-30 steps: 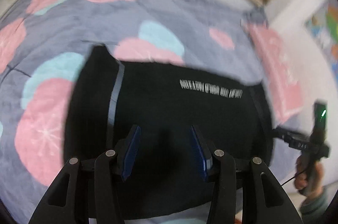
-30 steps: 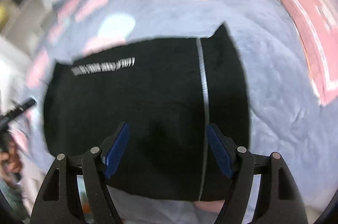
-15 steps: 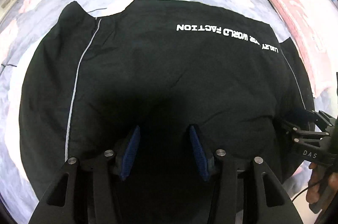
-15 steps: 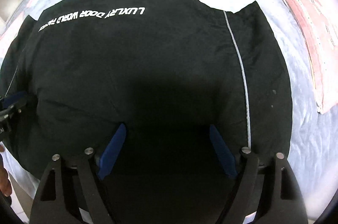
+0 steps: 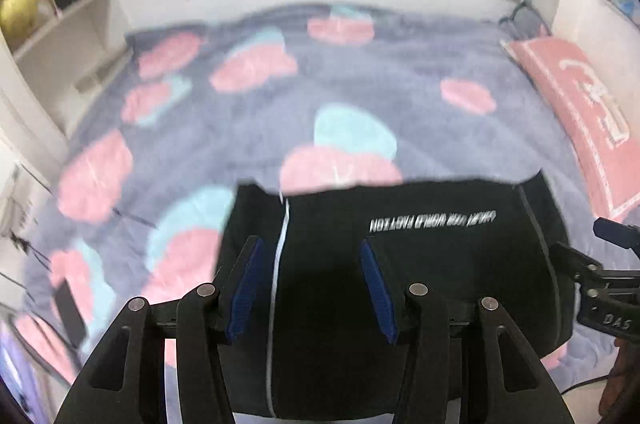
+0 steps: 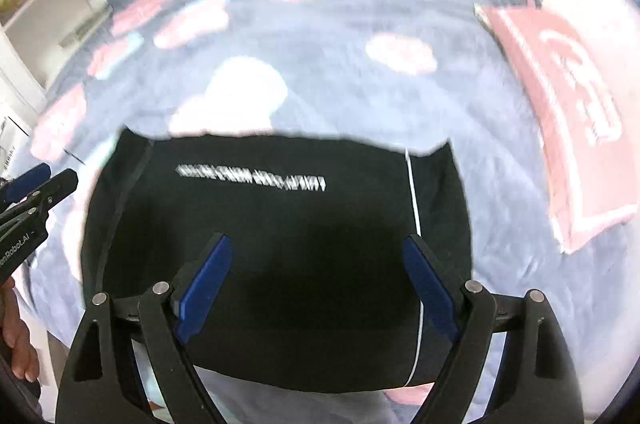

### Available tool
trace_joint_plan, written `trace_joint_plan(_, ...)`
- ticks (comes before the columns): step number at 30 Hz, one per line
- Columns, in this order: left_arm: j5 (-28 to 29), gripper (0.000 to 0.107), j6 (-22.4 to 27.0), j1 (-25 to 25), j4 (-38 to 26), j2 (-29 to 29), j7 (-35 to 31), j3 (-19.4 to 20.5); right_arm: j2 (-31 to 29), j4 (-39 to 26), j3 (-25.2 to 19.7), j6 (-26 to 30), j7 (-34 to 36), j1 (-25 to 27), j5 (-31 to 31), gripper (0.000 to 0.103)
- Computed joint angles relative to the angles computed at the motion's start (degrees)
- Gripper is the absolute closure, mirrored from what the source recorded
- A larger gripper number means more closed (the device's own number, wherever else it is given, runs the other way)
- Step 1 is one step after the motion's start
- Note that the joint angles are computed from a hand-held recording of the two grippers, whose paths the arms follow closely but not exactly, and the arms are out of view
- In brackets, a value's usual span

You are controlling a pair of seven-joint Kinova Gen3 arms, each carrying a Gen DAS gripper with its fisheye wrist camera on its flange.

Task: Fold large clothes

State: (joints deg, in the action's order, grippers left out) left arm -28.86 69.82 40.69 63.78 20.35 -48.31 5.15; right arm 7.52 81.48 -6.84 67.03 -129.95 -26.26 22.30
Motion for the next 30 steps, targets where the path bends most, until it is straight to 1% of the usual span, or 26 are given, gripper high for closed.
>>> trace_joint_plan(2,-0.5,0.056,1.8,0.8,-3.6,0.0,-0.7,0.2,-1.1,-1.4,-0.4,1.2,-1.2,-1.1,1.8,0.014)
trace_joint_plan(4,0.2,0.056,2.4,1.1,-5.7,-0.5,-1.1,0.5,-2.0,-2.8,-1.3,3.5,-3.5,-2.9,4.0,0.014)
trace_joint_plan(8,1.4,0.056,4.7,2.1,-11.0,0.8,-0.5,0.2,-1.6,-7.5,-1.5,7.0,-3.0,-2.8,4.3,0.014)
trace_joint_plan(9,1.3,0.055,5.6,2.6,-11.9,0.9,-0.3,0.0,-1.9,-7.6,-1.5,6.7,-3.0,-2.8,4.0,0.014)
trace_joint_plan(11,0.0,0.056,6.3,4.3,-12.2,0.7,1.1,-0.7,-2.4,-7.4,-2.3,6.7,-4.3,-2.7,4.8,0.014)
trace_joint_plan(14,-2.0,0.055,6.8,6.0,-12.0,0.7,2.3,-1.1,-3.0,-9.1,-2.7,9.8,-4.8,-4.4,6.6,0.014)
trace_joint_plan(16,-2.7,0.055,8.2,6.6,-12.9,1.5,2.5,-1.2,-2.7,-9.5,-3.0,11.0,-5.0,-4.8,7.3,0.014)
trace_joint_plan(20,-0.2,0.055,9.1,5.5,-13.7,2.5,1.1,-0.8,-2.3,-8.9,-2.8,11.1,-5.0,-4.6,6.3,0.014)
trace_joint_plan(22,-0.2,0.055,10.3,5.9,-14.4,3.2,1.5,-1.3,-2.1,-8.5,-2.5,10.8,-4.9,-4.2,5.2,0.014)
trace_joint_plan(30,0.3,0.055,10.5,6.3,-14.4,3.7,1.0,-1.7,-1.5,-7.5,-1.9,10.0,-4.5,-3.6,3.4,0.014)
